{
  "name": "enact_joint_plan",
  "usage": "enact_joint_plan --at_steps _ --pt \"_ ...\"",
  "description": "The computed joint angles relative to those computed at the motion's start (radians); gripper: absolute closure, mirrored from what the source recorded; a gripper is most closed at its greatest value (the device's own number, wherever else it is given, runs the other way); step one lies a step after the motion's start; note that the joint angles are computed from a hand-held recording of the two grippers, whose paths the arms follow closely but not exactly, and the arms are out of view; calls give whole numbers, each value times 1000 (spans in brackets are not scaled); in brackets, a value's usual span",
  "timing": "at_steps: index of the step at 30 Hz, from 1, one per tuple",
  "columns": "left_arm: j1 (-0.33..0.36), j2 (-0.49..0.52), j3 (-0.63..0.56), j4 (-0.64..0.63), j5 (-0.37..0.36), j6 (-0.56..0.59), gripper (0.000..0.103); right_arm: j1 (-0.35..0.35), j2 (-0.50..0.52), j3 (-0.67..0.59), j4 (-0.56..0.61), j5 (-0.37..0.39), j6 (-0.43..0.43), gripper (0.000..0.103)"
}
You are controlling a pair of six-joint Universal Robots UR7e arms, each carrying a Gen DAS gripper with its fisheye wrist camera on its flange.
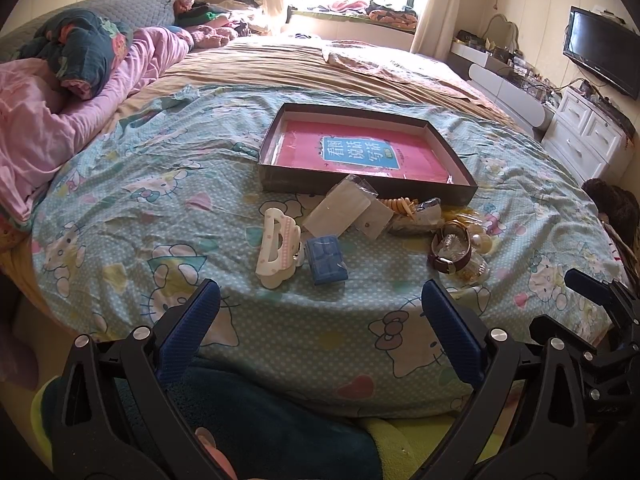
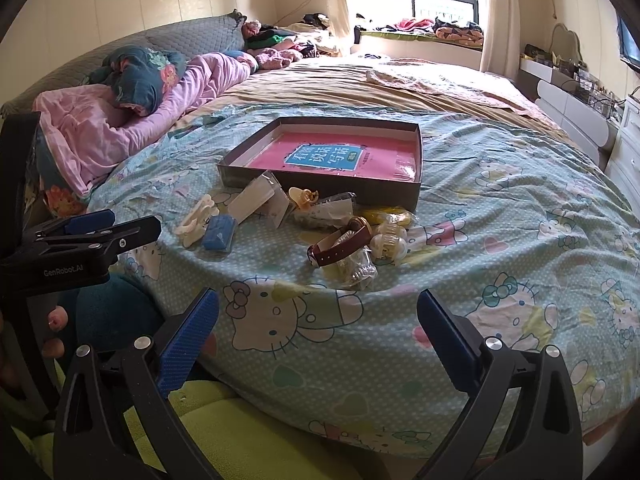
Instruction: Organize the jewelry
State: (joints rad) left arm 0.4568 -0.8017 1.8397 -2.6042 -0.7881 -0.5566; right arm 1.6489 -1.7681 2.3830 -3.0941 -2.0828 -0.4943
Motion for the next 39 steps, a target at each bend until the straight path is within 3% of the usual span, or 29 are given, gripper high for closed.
enact_joint_plan --at_steps 15,26,39 --pt "7 0 -1 -1 4 1 9 5 10 -5 5 3 -3 4" --pt "33 -6 -2 24 31 -36 9 -31 44 -54 70 82 -15 4" --pt "95 -24 -8 93 33 -121 9 -97 93 -120 121 120 54 4"
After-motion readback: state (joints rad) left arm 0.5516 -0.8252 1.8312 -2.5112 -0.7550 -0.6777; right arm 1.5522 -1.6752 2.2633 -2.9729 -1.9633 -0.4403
